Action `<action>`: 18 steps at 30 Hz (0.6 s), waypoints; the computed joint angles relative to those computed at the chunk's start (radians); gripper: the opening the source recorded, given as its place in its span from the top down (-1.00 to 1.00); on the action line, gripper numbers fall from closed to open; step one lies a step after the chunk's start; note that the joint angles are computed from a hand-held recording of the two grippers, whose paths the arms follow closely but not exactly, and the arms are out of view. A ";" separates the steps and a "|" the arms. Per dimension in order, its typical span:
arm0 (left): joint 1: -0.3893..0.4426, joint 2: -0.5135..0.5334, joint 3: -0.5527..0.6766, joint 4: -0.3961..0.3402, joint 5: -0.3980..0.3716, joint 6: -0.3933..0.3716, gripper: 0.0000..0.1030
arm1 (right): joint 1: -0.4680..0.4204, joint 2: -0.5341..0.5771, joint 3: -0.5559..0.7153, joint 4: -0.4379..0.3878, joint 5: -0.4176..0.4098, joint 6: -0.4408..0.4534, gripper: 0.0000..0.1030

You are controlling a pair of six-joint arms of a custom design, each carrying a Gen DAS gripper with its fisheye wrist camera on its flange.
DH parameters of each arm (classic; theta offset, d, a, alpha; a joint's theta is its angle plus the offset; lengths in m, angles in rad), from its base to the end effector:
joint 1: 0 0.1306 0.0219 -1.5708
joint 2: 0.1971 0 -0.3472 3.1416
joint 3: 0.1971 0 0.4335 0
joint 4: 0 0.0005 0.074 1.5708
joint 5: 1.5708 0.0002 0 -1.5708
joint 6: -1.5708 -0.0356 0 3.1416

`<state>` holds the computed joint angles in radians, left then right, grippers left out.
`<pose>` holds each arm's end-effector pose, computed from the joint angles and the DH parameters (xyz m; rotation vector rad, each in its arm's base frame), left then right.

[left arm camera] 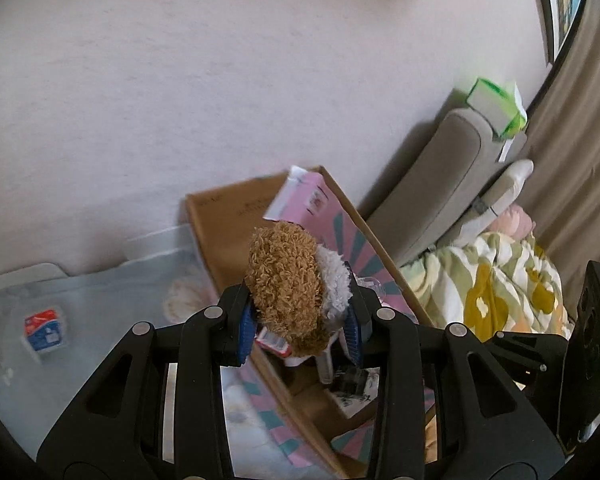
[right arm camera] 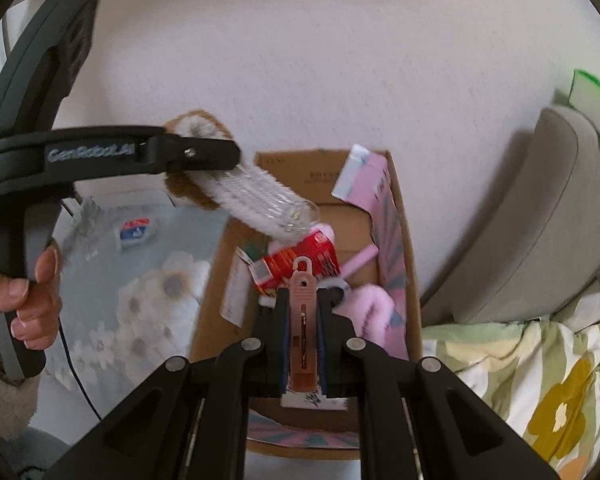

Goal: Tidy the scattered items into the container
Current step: 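Carry the plush and clothespin into the box and open both tools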

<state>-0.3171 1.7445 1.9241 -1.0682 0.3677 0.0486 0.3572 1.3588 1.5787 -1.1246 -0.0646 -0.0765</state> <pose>0.6055 -0.2127 0.4483 0.4920 2.4251 -0.6109 0.4747 0.1791 0.4861 -0.3761 2.4634 0.2641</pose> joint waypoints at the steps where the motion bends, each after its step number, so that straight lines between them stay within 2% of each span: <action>1: -0.007 0.003 0.000 0.012 0.015 0.013 0.19 | -0.007 0.000 -0.007 0.003 -0.032 0.008 0.80; 2: -0.009 0.006 0.005 0.016 0.023 0.032 -0.17 | -0.012 0.001 -0.010 0.003 -0.061 0.017 0.79; 3: -0.012 0.015 0.020 0.011 0.012 0.051 -0.78 | -0.013 0.005 -0.007 0.000 -0.063 0.025 0.67; 4: -0.015 0.023 0.041 0.000 -0.021 0.079 -0.97 | -0.009 0.013 0.002 -0.009 -0.039 0.034 0.36; 5: -0.015 0.017 0.036 0.016 -0.039 0.101 -0.99 | -0.004 0.018 0.008 -0.015 -0.008 0.042 0.15; 6: -0.008 0.007 0.028 0.028 -0.039 0.110 -0.99 | 0.000 0.016 0.006 -0.007 0.022 0.050 -0.16; 7: 0.000 -0.002 0.023 0.038 -0.034 0.122 -0.99 | 0.003 0.005 -0.006 0.014 0.044 0.057 -0.24; 10: 0.020 -0.002 0.040 0.006 -0.051 0.129 -0.99 | -0.013 -0.033 -0.041 0.077 0.004 0.061 -0.25; 14: 0.057 -0.032 0.006 -0.021 -0.064 0.142 -0.99 | -0.026 -0.029 -0.031 0.090 -0.005 0.027 -0.31; 18: 0.103 -0.085 -0.061 -0.013 -0.057 0.166 -0.99 | -0.027 -0.026 -0.028 0.112 -0.037 -0.035 -0.34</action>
<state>-0.2146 1.6596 1.8628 -1.0809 0.3108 0.2145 0.3301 1.3329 1.5503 -1.0128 -0.1019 -0.1118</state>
